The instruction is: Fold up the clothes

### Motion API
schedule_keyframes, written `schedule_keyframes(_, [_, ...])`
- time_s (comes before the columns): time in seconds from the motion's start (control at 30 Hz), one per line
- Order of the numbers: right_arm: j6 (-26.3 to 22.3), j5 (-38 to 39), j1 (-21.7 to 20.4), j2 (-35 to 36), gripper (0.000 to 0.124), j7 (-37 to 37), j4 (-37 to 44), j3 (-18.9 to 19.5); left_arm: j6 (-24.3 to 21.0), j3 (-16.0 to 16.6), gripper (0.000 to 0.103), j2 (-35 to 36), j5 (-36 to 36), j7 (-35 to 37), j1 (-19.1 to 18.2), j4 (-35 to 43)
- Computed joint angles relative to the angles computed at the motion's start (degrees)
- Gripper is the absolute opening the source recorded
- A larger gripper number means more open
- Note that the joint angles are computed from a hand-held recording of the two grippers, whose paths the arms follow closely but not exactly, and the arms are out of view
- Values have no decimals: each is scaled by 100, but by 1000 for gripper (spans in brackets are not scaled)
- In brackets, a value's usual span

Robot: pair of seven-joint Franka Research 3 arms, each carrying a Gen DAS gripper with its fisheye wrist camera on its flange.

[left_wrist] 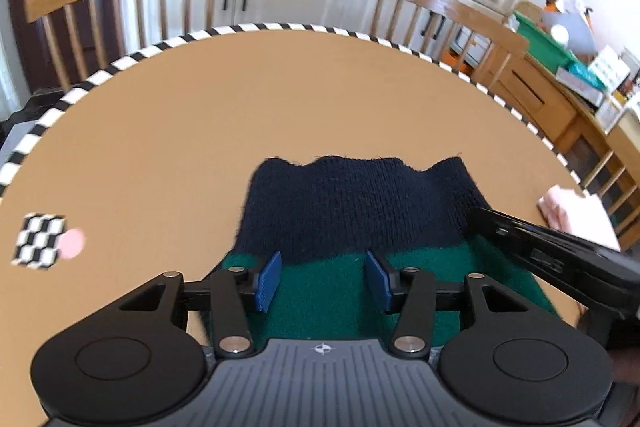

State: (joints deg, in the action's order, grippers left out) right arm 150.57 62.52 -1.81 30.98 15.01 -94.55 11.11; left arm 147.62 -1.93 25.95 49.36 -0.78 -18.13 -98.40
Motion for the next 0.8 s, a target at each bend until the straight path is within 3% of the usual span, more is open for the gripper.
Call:
schedule_keyframes(0.07, [-20, -364, 108, 43, 10, 295, -112, -172, 0, -88, 57, -139, -114, -18, -10, -240])
schedule_keyframes(0.13, [306, 6, -32, 40, 10, -291, -269, 71, 252, -59, 61, -159, -62, -207, 15, -428])
schedule_keyframes(0.3, [754, 560, -90, 22, 11, -1195, -410, 316, -159, -130, 65, -1, -214, 267, -4, -133])
schedule_keyframes(0.47, [421, 667, -130, -212, 14, -1023, -572, 168, -836, -324, 64, 105, -623, 1027, -96, 303])
schedule_keyframes(0.57, [-283, 1450, -508, -1041, 27, -1428, -1403, 156, -454, -567, 57, -243, -968, 1500, -22, -42])
schedule_keyframes(0.67, [-828, 1807, -615, -1886, 29, -1765, -2379, -61, -64, -637, 56, -635, -950, 1826, -60, -509])
schedule_keyframes(0.73, [-745, 1902, -473, -2304, 29, -2129, -2939, -172, 321, -726, 56, -747, -1083, 2107, 9, -793])
schedule_keyframes(0.8, [-149, 2113, -88, -2485, 29, -2508, -3327, -278, 581, -907, 56, -702, -1576, 2654, 170, -1001])
